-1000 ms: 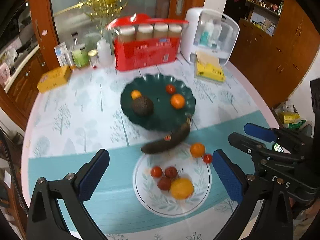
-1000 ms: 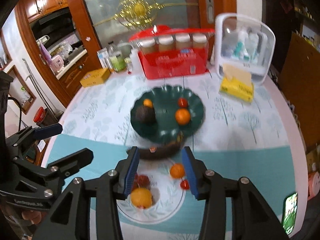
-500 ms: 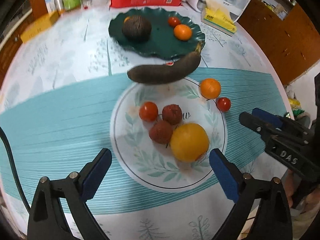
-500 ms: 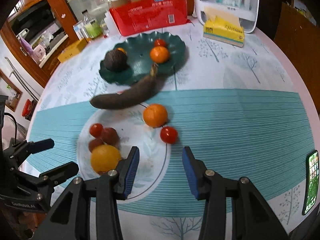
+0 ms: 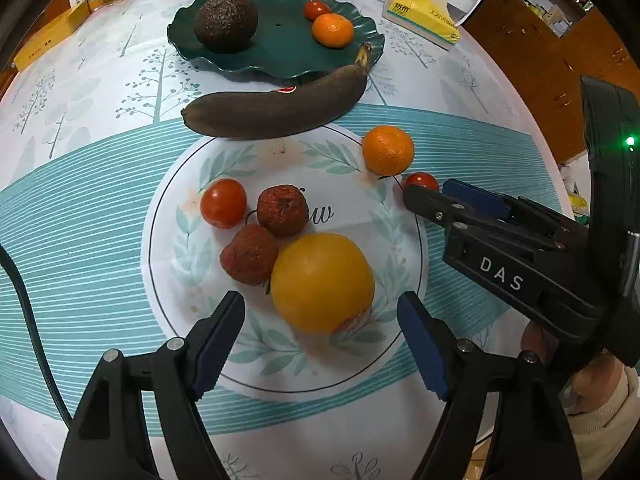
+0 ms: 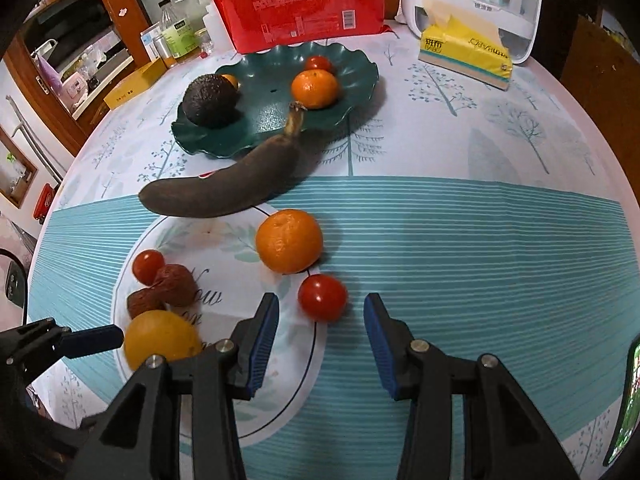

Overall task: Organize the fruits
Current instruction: 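Return both tools toward the white fruit plate, then grasp the yellow grapefruit with the left tool while the right tool grasps a cherry tomato, lift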

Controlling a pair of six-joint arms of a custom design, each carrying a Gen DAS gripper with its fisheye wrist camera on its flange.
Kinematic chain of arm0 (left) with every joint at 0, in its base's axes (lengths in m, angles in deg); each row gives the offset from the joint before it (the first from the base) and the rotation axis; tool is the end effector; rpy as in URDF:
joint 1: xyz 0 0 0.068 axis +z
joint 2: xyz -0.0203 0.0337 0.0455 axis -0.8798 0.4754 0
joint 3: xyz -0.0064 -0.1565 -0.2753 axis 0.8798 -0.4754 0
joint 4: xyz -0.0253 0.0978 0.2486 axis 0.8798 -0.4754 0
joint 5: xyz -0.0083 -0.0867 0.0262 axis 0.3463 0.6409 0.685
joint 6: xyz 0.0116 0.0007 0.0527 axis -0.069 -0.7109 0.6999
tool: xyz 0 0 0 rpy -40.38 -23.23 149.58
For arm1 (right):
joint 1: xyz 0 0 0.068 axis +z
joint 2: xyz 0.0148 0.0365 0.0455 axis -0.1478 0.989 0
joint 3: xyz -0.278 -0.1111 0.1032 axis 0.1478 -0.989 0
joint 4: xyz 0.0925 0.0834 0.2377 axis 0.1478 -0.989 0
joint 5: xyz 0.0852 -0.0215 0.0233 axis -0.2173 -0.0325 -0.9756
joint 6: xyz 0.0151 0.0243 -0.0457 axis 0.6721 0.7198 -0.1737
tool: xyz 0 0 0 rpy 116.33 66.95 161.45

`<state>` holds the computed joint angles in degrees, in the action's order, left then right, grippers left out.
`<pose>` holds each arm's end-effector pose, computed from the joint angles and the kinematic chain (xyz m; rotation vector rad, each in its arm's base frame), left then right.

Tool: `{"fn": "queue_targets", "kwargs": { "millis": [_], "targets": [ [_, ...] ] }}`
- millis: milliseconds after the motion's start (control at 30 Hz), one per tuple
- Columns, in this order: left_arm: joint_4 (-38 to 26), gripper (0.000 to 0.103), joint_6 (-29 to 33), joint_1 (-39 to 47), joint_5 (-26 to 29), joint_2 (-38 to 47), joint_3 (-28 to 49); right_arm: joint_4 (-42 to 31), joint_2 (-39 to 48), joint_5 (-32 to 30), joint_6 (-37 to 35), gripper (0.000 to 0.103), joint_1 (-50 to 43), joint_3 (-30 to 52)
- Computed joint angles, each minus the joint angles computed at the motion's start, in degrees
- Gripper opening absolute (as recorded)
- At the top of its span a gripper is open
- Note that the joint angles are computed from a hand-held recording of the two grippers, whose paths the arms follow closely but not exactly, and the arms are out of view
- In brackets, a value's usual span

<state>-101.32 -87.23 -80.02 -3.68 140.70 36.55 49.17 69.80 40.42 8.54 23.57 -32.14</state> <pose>0.1974 -0.0738 0.1795 0.1512 2.8711 -0.4269 0.2321 0.1436 0.1722 -0.2365 2.7209 0.2117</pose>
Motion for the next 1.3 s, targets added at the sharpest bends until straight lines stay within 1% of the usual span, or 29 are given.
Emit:
{"fn": "queue_targets", "kwargs": {
  "millis": [133, 267, 333, 367, 433, 467, 700, 833, 1000, 1167, 1300],
  "targets": [
    [1.80, 0.076, -2.15, -1.54, -0.66, 2.86, 0.31, 1.38, 1.63, -1.02, -0.60, 0.044, -0.84, -0.38],
    [3.58, 0.066, -4.71, -3.67, -1.68, 5.18, 0.66, 2.60, 1.81, 0.19, -2.06, 0.041, -0.32, -0.92],
    [3.56, 0.063, -5.51, -3.77, -2.24, 5.64, 0.86, 3.04, 1.90, 0.71, -2.79, 0.036, -0.04, -1.08],
    [4.34, 0.060, -6.35, -3.94, -2.78, 6.01, 0.71, 3.31, 1.91, 0.80, -3.14, 0.035, -0.02, -1.17],
    [5.67, 0.054, -7.67, -4.65, -3.99, 7.26, 0.96, 3.69, 1.96, 0.82, -3.82, 0.028, -0.04, -1.28],
    [6.06, 0.052, -8.23, -4.51, -4.21, 7.30, 0.89, 3.85, 1.99, 0.72, -4.23, 0.028, -0.14, -1.31],
    [6.45, 0.049, -8.10, -2.88, -3.35, 6.46, 0.02, 4.45, 1.74, 0.75, -5.96, 0.027, -0.04, -1.77],
    [4.70, 0.049, -6.12, -1.25, -2.67, 5.34, -0.49, 3.89, 1.41, -1.43, -6.08, 0.027, -0.65, -1.68],
    [1.37, 0.049, -3.26, -0.55, -2.96, 0.06, -0.81, 2.45, -0.20, -3.28, -4.83, 0.027, 0.27, -1.74],
    [-3.11, 0.048, -1.30, -1.00, -5.72, -6.06, 0.90, -0.62, -2.94, -2.96, -3.19, 0.027, 2.51, -0.66],
    [-7.45, 0.048, 1.05, 1.05, -5.79, -8.44, 4.25, -4.65, -6.08, -1.75, -2.40, 0.027, 3.76, 1.86]
  ]
}}
